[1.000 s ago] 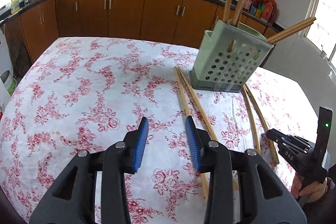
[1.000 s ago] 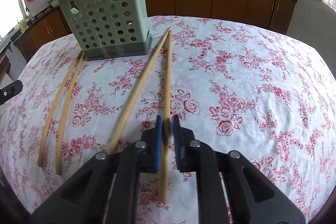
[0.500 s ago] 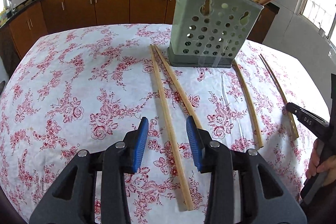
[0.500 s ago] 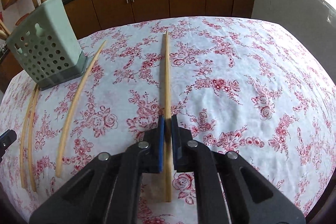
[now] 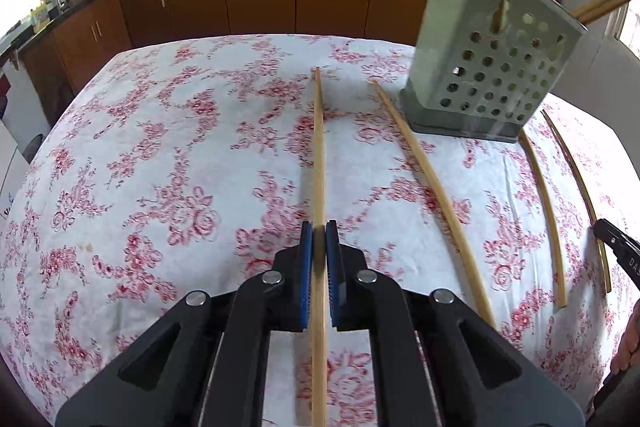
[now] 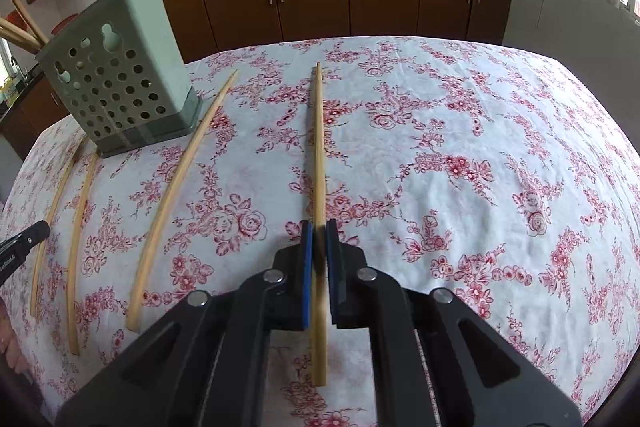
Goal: Organize utensils
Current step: 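Hold both chopsticks closed in the tools just above the cloth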
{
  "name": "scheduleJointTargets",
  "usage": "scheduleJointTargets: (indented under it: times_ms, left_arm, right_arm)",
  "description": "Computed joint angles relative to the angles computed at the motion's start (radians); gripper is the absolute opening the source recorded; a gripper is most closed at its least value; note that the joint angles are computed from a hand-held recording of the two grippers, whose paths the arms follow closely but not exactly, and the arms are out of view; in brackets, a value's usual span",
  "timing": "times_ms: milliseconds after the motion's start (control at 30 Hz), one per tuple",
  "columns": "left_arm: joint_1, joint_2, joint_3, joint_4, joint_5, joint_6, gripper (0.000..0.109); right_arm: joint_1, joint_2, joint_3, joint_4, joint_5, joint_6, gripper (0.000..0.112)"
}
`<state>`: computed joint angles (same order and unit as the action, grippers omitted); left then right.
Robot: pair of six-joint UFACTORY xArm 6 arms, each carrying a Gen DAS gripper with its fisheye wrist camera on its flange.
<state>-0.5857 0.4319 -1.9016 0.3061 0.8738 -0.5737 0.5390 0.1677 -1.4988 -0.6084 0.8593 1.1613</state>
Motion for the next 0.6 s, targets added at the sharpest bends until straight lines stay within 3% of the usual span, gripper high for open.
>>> scheduleJointTargets:
  times_ms: [600]
  left_arm:
    - [0.031, -0.013, 0.04, -0.002, -0.061, 0.051, 0.01]
  right_arm:
    - [0.014, 0.028, -0.038, 0.001, 0.004, -0.032, 0.008]
